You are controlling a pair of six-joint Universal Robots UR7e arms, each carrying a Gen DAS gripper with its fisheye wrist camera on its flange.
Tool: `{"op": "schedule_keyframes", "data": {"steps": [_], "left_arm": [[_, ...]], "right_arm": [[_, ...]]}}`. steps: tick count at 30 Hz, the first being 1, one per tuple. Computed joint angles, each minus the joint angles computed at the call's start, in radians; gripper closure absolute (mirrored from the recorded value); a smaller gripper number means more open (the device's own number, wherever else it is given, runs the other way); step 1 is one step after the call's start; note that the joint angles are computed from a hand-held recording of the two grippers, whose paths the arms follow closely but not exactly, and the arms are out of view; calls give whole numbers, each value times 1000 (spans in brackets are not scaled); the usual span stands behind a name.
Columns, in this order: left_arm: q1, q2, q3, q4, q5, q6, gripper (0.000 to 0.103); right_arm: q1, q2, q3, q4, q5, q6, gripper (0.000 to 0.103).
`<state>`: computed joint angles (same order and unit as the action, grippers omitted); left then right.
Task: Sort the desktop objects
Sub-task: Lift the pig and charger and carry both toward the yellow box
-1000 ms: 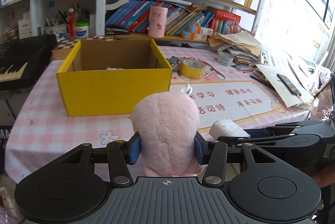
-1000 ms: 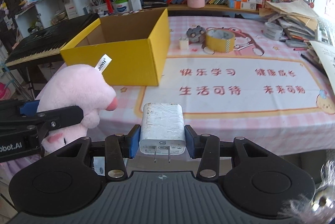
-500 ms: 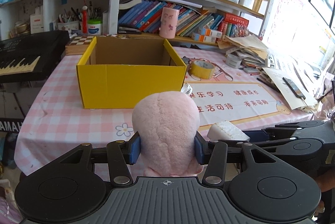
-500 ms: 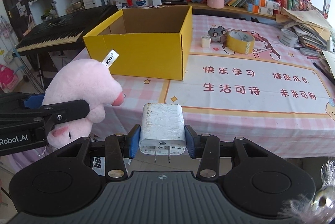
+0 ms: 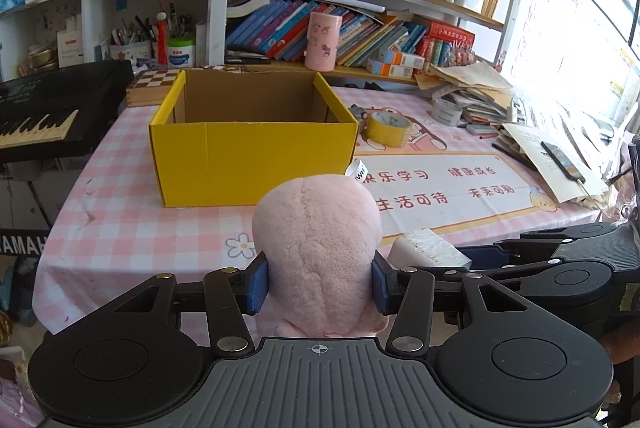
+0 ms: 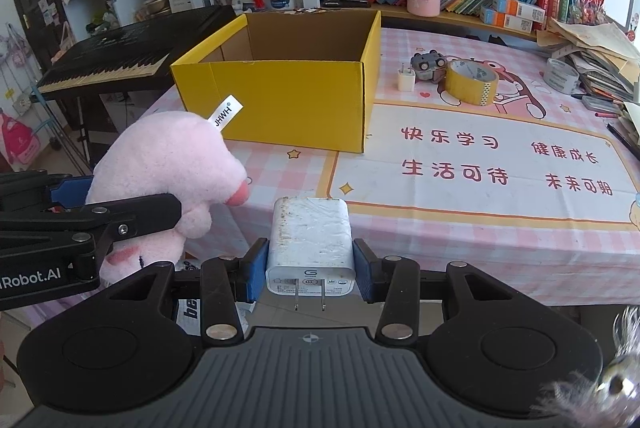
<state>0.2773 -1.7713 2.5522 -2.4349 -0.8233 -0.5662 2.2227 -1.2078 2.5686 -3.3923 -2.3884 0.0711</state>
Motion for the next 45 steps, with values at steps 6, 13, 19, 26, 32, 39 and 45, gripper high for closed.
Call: {"op": "schedule_keyframes", "data": {"steps": [6, 13, 19, 26, 32, 39, 45], "left_arm": [[-2, -12, 4, 9, 5, -13, 55], [-1, -12, 4, 3, 5, -7, 54], [0, -9, 3, 0, 6, -4, 54], [7, -9, 0, -1, 11, -2, 54], [14, -13, -1, 5, 20, -23, 54], [52, 29, -15, -50, 42, -2, 54], [110, 113, -57, -139, 79, 54, 55]], "right_arm": [[2, 8, -1, -8, 4, -8, 62], [5, 17, -7, -12, 9, -25, 62], [6, 19, -9, -13, 9, -26, 62], [13, 26, -17, -4, 16, -27, 62], [6, 29, -26, 10, 27, -32, 62], [-29, 38, -51, 2, 54, -104, 62], [-85, 65, -101, -49, 108, -228, 62]]}}
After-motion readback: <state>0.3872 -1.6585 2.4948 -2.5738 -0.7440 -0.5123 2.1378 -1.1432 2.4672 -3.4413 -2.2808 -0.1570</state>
